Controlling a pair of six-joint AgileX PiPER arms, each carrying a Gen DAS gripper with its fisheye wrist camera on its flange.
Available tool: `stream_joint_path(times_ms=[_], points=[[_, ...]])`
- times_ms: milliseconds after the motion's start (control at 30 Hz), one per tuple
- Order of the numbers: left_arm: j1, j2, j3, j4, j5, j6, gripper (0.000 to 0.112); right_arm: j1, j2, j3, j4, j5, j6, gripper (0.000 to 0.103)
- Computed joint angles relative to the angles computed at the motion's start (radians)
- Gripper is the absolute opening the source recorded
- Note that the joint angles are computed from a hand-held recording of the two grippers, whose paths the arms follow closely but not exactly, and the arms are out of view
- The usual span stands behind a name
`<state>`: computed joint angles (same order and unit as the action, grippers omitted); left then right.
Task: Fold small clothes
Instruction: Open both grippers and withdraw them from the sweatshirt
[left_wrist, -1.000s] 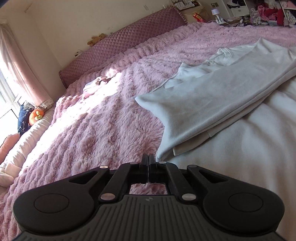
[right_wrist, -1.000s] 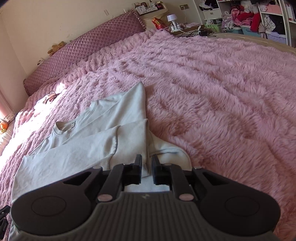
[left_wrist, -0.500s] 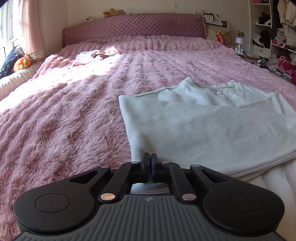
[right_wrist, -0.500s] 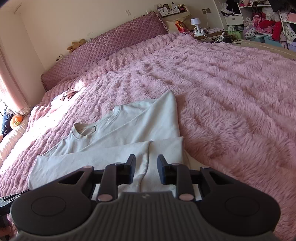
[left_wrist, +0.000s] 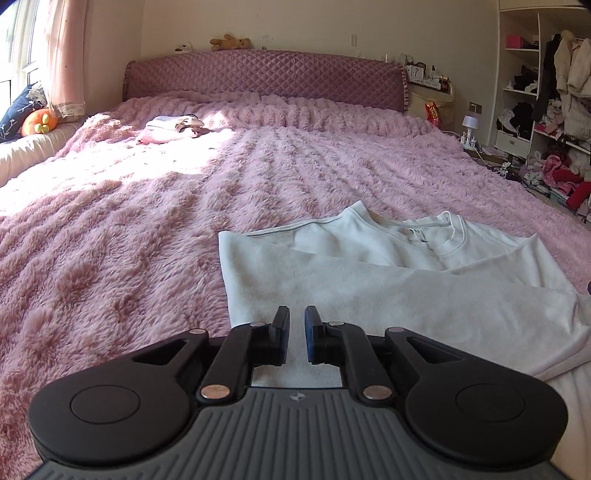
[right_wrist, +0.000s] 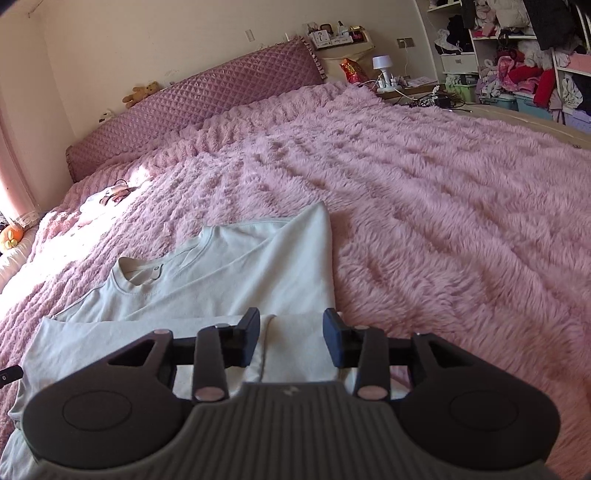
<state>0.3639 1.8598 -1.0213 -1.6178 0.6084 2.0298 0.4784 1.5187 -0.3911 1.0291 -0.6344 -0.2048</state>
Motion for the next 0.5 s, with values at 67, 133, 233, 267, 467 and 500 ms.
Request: stream_joint_path(times_ms=[67, 133, 233, 267, 467, 500], points=[[-0.018, 0.017, -0.024, 0.016, -0.020, -0.041, 0.013, -0.042, 0.029, -0.031, 0.004, 0.026, -0.021, 0.036], [-0.031, 0.036, -0.046, 0.039, -0.039, -0.084, 0.013, -0.097, 0.047, -0.047, -0.055, 0.083, 0.023, 0.036], [-0.041, 0.058, -0.057, 0.055, -0.067, -0.121, 0.013, -0.130, 0.060, -0.045, -0.123, 0.113, 0.088, 0.006], [-0.043, 0.061, -0.054, 0.046, -0.075, -0.111, 0.013, -0.120, 0.054, -0.032, -0.127, 0.088, 0.095, 0.005], [-0.063, 0.104, -0.078, 0.073, -0.151, -0.135, 0.012, -0.072, 0.063, -0.037, -0.004, 0.059, -0.047, 0.011], [-0.066, 0.096, -0.080, 0.099, -0.157, -0.172, 0.012, -0.089, 0.066, -0.044, 0.015, 0.091, -0.058, 0.013]])
